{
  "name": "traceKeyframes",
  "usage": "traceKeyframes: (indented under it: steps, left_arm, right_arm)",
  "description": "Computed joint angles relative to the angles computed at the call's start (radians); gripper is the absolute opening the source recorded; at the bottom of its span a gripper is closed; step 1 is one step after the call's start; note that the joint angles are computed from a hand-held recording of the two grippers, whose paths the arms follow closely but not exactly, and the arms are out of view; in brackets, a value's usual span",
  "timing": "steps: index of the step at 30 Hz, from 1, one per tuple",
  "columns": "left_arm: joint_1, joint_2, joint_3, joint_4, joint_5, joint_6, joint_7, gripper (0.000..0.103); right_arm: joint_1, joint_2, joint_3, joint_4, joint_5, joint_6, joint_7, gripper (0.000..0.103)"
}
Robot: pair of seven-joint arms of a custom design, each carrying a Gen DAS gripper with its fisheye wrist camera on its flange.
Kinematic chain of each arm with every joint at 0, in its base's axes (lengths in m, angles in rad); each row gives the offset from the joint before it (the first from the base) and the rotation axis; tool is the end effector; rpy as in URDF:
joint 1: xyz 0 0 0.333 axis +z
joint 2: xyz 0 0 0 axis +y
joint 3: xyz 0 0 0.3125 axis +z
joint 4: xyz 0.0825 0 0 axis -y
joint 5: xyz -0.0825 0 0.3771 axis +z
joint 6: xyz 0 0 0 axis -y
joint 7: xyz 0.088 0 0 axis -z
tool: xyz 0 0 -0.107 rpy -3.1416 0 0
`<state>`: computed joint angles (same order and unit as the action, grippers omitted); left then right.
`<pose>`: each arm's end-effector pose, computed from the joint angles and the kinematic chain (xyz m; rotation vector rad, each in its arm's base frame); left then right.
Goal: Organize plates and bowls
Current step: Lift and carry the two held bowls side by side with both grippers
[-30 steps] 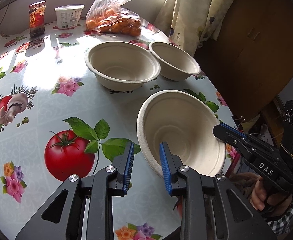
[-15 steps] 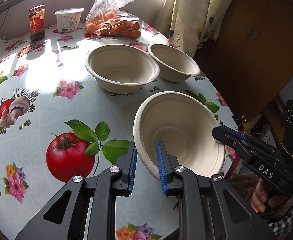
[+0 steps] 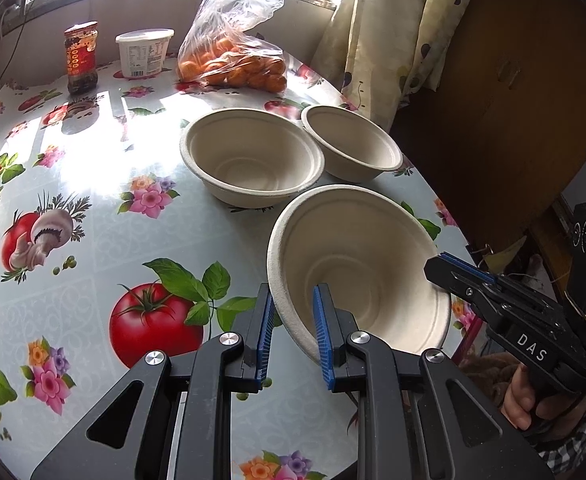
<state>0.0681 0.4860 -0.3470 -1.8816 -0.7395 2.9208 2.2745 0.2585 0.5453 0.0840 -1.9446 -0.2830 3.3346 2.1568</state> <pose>0.6517 -0.1199 0.3126 -1.7686 2.1943 -1.0094 0.6161 0.2443 0.3022 -1.6663 1.6222 -0.3656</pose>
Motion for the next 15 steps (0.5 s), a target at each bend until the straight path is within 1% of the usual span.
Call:
traceKeyframes:
  steps: [4, 6, 10, 12, 15]
  left_arm:
    - [-0.005, -0.002, 0.006, 0.012, 0.011, 0.008, -0.006, 0.021]
    - [-0.002, 0.000, 0.004, 0.022, 0.013, 0.009, -0.008, 0.021]
    - [-0.012, 0.010, 0.019, 0.051, 0.039, 0.005, -0.035, 0.021]
    - [-0.005, 0.016, 0.014, 0.064, 0.038, 0.002, -0.038, 0.021]
    - [-0.009, 0.026, 0.024, 0.085, 0.054, -0.009, -0.060, 0.021]
  right_arm:
    - [0.018, -0.001, -0.019, 0.020, 0.005, -0.001, -0.004, 0.014]
    - [0.018, 0.001, -0.020, 0.036, 0.004, -0.006, -0.008, 0.014]
    - [0.015, 0.014, -0.017, 0.077, 0.001, -0.022, -0.021, 0.014]
    - [-0.008, 0.024, 0.008, 0.098, -0.002, -0.033, -0.028, 0.014]
    - [-0.031, 0.039, 0.035, 0.128, -0.004, -0.047, -0.037, 0.014]
